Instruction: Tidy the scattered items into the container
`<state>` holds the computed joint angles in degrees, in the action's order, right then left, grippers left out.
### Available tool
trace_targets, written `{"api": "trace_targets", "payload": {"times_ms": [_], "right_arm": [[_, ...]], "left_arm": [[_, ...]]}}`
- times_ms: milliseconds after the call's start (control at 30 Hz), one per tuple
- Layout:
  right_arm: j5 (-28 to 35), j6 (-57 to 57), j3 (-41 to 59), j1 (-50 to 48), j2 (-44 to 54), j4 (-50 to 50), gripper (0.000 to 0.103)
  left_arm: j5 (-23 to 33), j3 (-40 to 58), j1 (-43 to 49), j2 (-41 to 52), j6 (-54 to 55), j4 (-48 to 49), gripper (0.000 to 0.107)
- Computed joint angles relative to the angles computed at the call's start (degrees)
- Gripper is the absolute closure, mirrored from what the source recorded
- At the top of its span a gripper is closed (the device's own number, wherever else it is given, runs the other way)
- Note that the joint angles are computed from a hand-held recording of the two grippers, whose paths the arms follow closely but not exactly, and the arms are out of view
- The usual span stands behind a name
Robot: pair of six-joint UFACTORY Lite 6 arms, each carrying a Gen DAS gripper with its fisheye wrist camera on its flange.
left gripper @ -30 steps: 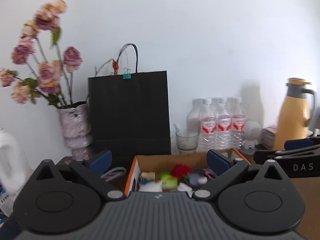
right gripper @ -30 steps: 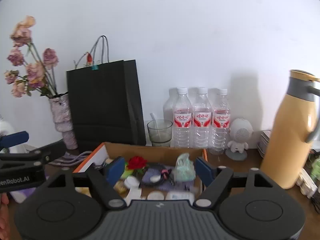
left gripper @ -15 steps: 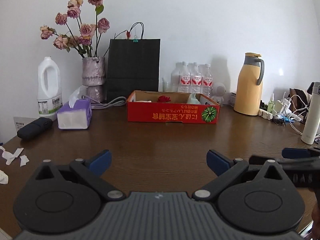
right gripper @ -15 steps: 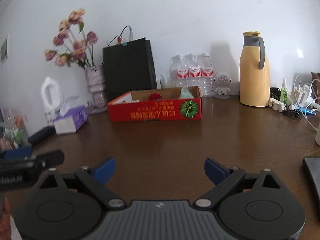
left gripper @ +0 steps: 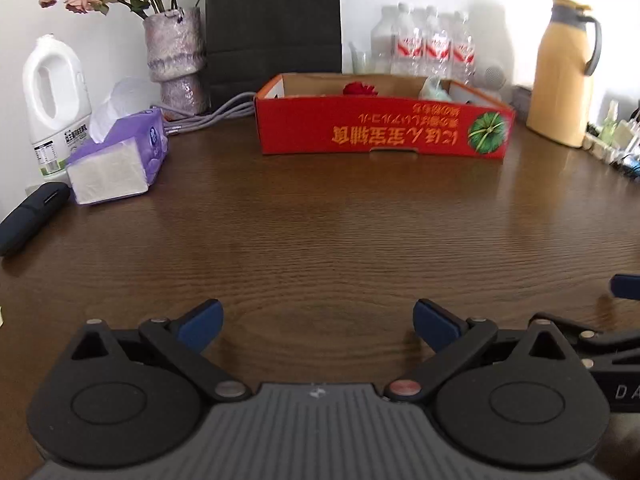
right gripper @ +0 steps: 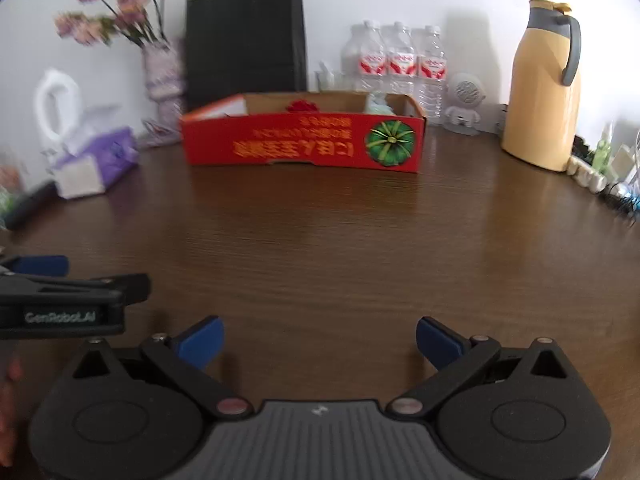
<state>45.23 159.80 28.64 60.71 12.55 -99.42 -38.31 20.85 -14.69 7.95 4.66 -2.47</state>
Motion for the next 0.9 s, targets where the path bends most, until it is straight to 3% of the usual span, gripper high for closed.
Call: {"api": "trace_targets", "payload": {"times_ms": [500,900], "right_arm": [[-1.40,0.19,1.84,-6.97,1.86,-3.99,0.000],[-1.22,0.26,2.19,-6.86,2.31,-3.71,0.000]], "left_arm": [[1.04,1.85,0.72,1.96,-3.49,3.08,0.004],[1.01,2.15,0.67,2.27,-3.90,3.43,0.004]]}}
